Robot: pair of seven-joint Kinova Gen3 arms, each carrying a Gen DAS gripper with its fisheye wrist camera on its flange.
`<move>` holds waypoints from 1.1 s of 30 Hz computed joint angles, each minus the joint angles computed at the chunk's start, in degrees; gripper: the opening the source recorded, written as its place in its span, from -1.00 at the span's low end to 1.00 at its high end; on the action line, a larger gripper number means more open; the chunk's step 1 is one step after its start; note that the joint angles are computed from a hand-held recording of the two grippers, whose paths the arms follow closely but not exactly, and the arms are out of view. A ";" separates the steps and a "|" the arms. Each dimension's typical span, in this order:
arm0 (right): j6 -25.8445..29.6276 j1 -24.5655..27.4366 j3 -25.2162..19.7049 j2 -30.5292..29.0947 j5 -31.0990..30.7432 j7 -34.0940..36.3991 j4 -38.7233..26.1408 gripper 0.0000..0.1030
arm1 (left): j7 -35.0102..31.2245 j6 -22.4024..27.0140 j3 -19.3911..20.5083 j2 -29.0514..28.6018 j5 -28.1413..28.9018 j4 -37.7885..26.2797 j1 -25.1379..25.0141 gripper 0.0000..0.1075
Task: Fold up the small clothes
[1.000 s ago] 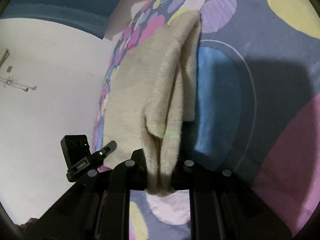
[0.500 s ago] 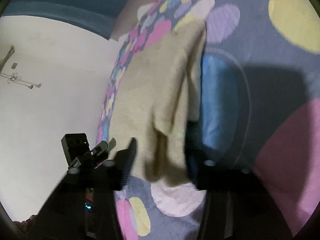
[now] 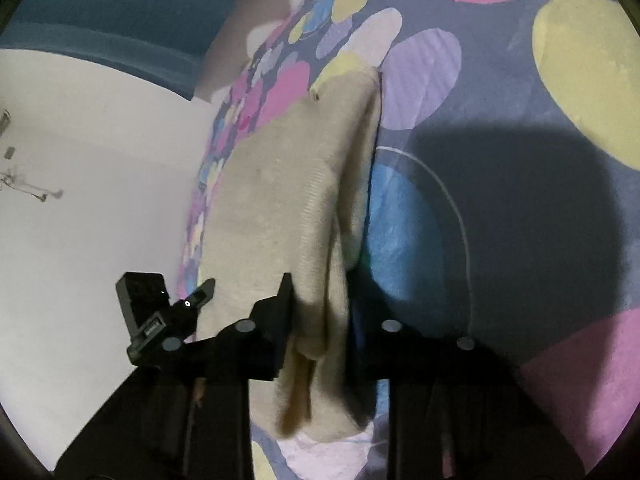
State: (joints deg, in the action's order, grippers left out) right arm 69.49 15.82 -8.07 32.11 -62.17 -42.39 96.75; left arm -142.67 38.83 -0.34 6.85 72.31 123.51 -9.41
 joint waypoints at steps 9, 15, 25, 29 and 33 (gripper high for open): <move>-0.11 0.14 -0.75 3.84 -2.54 -3.76 -5.68 -0.16 | 1.07 1.35 -0.82 1.61 2.25 -2.18 -1.23 0.04; -3.47 -3.31 -2.07 7.06 0.84 -10.14 -13.28 -0.37 | 3.49 -0.99 1.08 5.55 -0.35 -6.88 -0.84 -0.13; -2.09 1.17 -5.66 5.31 2.67 -9.06 -9.21 -0.09 | 2.38 2.93 1.26 2.92 0.41 -3.75 -3.45 0.14; 1.39 3.07 -3.97 0.40 2.55 -2.33 -1.64 0.15 | -0.25 5.79 0.01 -1.24 -0.22 0.87 -2.87 0.23; 1.43 1.49 -1.35 -4.48 3.88 2.48 3.86 0.13 | -2.41 4.04 -0.26 -5.17 -0.76 4.84 -0.12 0.17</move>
